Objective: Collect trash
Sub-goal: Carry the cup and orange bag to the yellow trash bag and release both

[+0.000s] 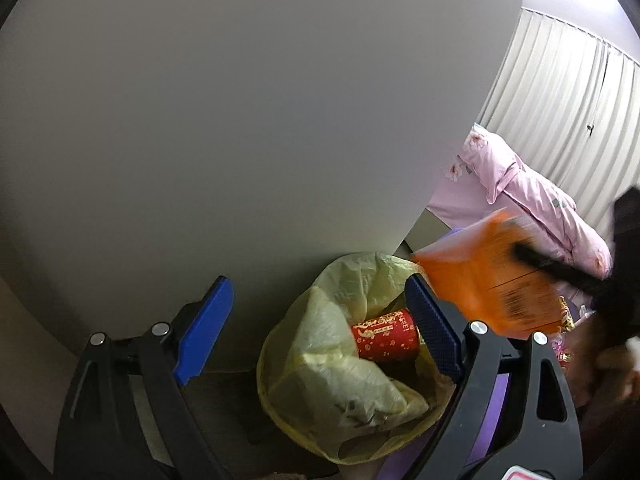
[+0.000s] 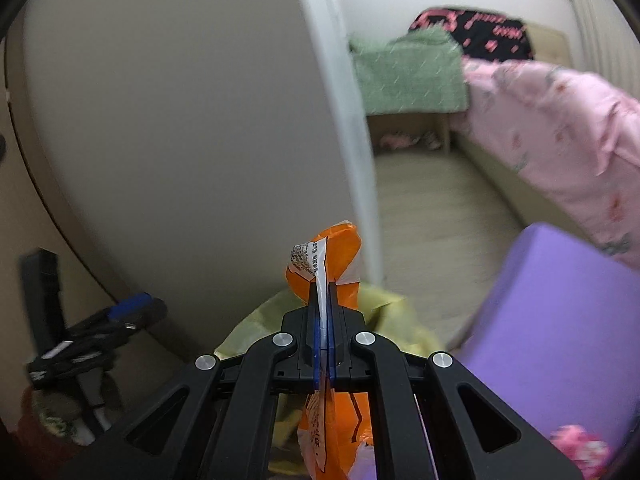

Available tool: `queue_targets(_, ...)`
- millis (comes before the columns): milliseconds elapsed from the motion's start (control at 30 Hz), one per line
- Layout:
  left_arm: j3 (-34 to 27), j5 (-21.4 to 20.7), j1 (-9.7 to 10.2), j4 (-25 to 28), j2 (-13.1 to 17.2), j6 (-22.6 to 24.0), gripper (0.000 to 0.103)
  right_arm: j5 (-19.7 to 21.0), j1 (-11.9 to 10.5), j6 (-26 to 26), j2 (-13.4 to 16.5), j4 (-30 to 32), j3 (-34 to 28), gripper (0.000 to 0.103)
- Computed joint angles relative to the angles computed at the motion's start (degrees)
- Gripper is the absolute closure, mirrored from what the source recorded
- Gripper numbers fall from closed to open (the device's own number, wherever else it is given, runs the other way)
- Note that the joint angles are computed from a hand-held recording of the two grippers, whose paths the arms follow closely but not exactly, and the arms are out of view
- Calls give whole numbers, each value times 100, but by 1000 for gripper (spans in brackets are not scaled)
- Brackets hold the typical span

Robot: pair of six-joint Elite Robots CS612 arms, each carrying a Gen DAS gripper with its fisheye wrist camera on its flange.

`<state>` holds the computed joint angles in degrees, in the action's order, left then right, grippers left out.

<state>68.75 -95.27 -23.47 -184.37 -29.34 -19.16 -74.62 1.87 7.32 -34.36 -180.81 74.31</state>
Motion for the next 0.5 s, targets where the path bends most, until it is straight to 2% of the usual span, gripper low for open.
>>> queue_targets(133, 66, -56, 33, 41, -13, -120, 20, 286, 93, -61, 417, 1109, -632, 99)
queue_targets(300, 42, -145, 60, 129, 28, -145, 20, 360, 203, -358, 689, 2193, -1021, 99)
queue_targets(400, 6, -199, 54, 200, 49, -157, 20, 158, 256, -488, 747, 2560, -1123, 99)
queue_targets(500, 4, -232, 52, 243, 54, -124, 20, -112, 259, -338, 755, 2663, -1150, 99)
